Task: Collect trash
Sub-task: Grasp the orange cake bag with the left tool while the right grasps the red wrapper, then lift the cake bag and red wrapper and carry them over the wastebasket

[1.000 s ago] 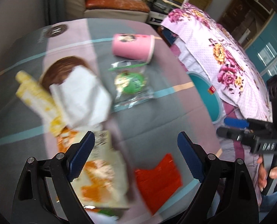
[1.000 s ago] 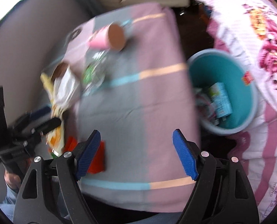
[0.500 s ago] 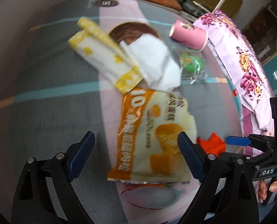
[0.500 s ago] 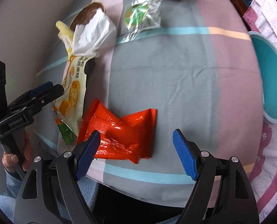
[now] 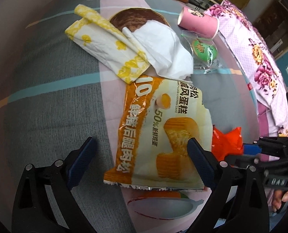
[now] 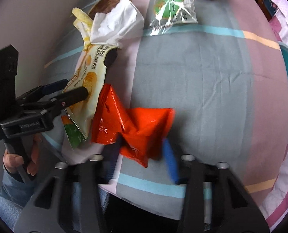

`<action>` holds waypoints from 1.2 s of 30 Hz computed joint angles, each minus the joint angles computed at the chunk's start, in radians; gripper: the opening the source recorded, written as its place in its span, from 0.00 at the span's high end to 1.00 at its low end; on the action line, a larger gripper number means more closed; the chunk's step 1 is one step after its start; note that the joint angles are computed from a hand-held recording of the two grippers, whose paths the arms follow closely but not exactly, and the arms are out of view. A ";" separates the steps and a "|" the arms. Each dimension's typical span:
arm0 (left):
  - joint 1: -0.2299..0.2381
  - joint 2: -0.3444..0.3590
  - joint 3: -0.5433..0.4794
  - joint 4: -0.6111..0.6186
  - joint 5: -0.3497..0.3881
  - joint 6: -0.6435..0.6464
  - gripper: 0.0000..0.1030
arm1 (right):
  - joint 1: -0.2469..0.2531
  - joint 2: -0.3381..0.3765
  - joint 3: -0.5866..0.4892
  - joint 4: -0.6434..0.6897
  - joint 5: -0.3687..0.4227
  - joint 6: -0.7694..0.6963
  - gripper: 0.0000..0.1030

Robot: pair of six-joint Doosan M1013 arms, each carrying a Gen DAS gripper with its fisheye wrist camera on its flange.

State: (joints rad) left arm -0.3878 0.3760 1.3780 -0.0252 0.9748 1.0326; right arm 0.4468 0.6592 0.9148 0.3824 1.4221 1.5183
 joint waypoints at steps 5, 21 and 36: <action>-0.020 0.011 -0.013 0.041 0.011 0.021 0.17 | -0.019 -0.015 0.015 0.007 -0.054 0.013 0.78; -0.074 0.035 -0.072 0.124 0.001 -0.010 0.71 | -0.081 -0.061 0.056 -0.002 -0.188 0.056 0.78; -0.108 0.070 -0.184 0.080 -0.024 0.103 0.79 | -0.140 -0.104 0.107 0.032 -0.295 0.077 0.78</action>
